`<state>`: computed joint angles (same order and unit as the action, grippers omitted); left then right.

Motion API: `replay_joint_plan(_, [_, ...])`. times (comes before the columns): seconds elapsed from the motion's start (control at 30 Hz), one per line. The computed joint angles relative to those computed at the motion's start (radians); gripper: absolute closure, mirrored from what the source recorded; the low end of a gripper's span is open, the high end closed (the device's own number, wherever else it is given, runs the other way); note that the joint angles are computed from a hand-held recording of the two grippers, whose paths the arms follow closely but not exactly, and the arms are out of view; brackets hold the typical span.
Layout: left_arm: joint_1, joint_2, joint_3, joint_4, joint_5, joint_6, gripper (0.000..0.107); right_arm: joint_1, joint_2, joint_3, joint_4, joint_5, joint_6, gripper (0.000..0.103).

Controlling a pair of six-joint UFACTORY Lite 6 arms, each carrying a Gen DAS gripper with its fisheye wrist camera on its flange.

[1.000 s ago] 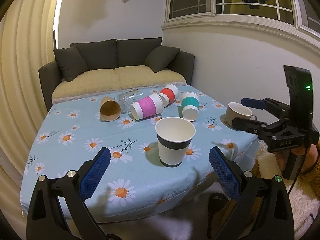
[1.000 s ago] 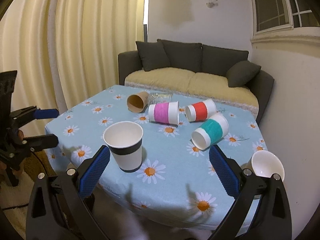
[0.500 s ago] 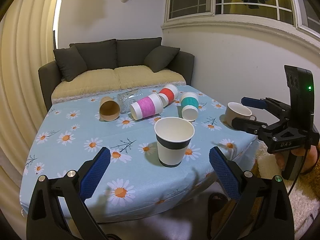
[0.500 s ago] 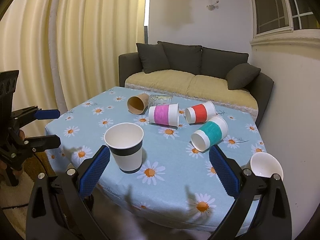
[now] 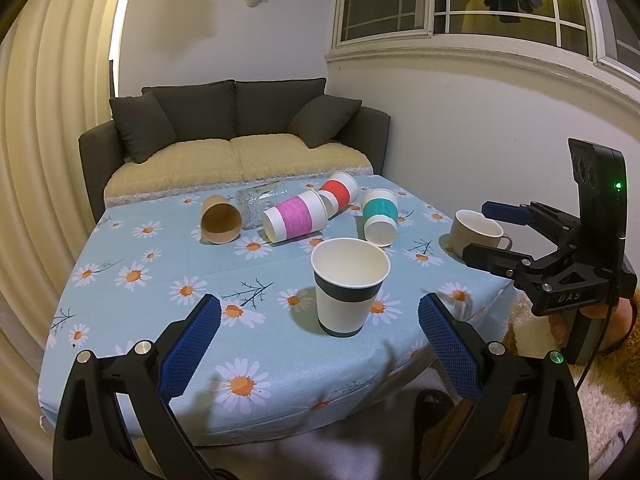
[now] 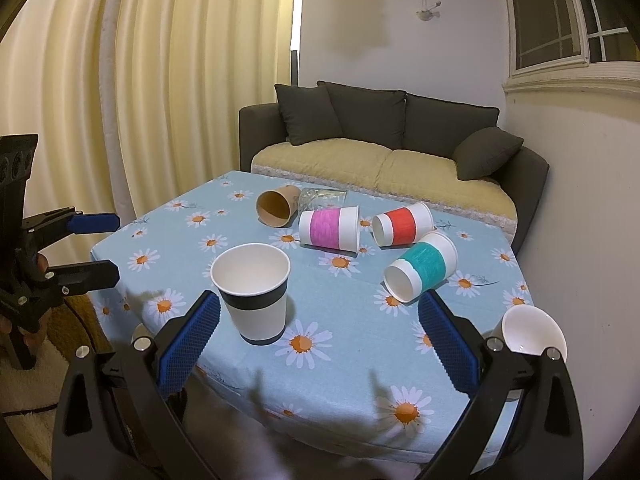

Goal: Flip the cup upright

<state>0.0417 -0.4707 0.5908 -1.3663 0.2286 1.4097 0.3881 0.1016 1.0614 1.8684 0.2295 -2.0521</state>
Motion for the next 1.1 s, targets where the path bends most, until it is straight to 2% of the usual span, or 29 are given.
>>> replay_joint_plan(0.73, [-0.005,0.002,0.002,0.002,-0.006,-0.001,0.01,0.007,-0.001,-0.007,0.031,-0.008,-0.04,0.005])
replay_joint_plan(0.83, [-0.003,0.0,0.001,-0.001,-0.005,0.003,0.01,0.009,-0.014,-0.021,0.102,-0.007,-0.113,0.005])
replay_joint_plan(1.1, [0.001,0.007,0.002,-0.023,0.0,0.028,0.01,0.004,-0.021,-0.027,0.069,0.0,-0.087,0.005])
